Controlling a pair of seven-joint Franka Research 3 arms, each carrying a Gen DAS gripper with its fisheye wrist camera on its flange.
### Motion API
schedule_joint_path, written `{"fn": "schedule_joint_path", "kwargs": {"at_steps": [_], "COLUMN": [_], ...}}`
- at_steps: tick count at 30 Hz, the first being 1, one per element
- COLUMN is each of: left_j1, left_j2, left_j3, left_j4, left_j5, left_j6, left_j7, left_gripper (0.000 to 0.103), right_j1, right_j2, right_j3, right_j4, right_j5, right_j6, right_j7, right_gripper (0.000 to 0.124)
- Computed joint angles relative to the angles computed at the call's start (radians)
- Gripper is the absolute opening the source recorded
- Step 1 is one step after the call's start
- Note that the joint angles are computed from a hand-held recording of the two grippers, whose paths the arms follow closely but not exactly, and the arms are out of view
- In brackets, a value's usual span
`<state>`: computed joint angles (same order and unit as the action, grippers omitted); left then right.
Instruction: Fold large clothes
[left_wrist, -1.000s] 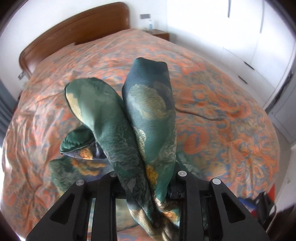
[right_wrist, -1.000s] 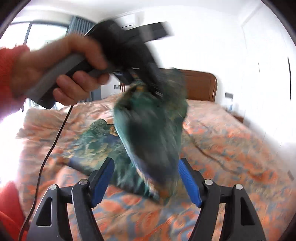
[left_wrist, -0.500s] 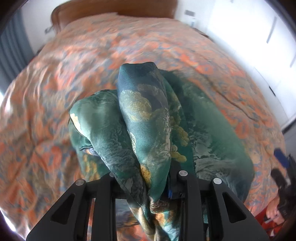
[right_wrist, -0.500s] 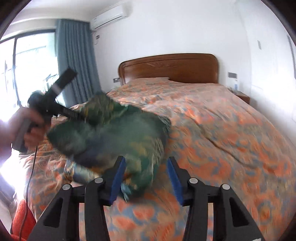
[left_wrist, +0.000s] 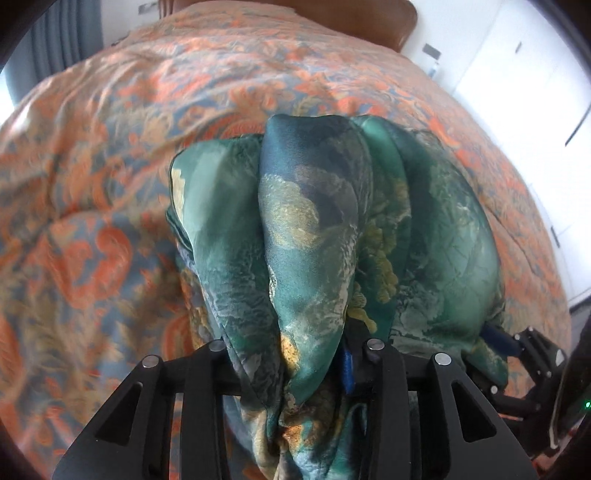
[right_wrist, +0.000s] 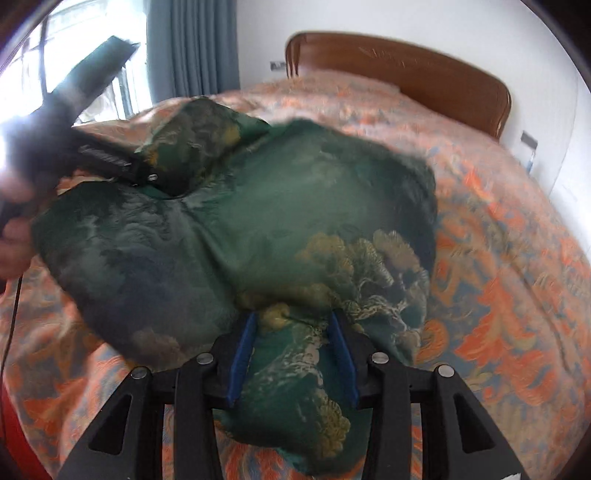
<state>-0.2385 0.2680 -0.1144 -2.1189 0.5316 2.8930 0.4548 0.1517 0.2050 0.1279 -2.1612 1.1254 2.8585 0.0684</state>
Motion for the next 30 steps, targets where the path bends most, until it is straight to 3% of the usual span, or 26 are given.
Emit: {"fn": "schedule_joint_path", "kwargs": {"at_steps": [4, 7, 9, 11, 13, 15, 22, 26, 30], "left_j1": [-0.002, -0.024, -0.032, -0.019, -0.008, 0.01, -0.038, -0.019, -0.009], "left_j2": [0.02, 0.017, 0.008, 0.002, 0.006, 0.012, 0.01, 0.026, 0.032], "left_j3": [0.035, 0.063, 0.069, 0.06, 0.058, 0.047, 0.088, 0.062, 0.044], "left_j4": [-0.059, -0.078, -0.084, -0.103, -0.123, -0.136, -0.145, -0.126, -0.115], "left_j5": [0.015, 0.014, 0.018, 0.006, -0.014, -0.047, -0.109, -0.138, -0.161], "left_j6": [0.154, 0.193, 0.189, 0.218, 0.265, 0.301, 0.3, 0.281, 0.263], "left_j7": [-0.076, -0.09, -0.081, -0.071, -0.059, -0.03, 0.023, 0.056, 0.081], "left_gripper": [0.038, 0.038, 0.039, 0.039, 0.039, 0.039, 0.039, 0.039, 0.041], "right_j1": [-0.012, -0.011, 0.01, 0.04, 0.011, 0.0, 0.052, 0.142, 0.094], "right_j2": [0.041, 0.053, 0.038, 0.004, -0.013, 0.001, 0.291, 0.431, 0.43], "right_j3": [0.016, 0.02, 0.001, -0.062, -0.06, -0.057, -0.091, -0.16, -0.105], "right_j4": [0.023, 0.027, 0.012, 0.029, 0.089, 0.153, 0.555, 0.652, 0.619], "right_j5": [0.031, 0.028, -0.086, -0.311, -0.332, -0.323, -0.571, -0.792, -0.819], "right_j6": [0.016, 0.033, 0.036, -0.073, -0.183, -0.207, -0.286, -0.244, -0.191], "right_j7": [-0.048, -0.061, 0.038, 0.243, 0.304, 0.357, 0.826, 1.016, 1.023], "right_gripper": [0.042, 0.042, 0.042, 0.043, 0.041, 0.041, 0.041, 0.041, 0.041]}}
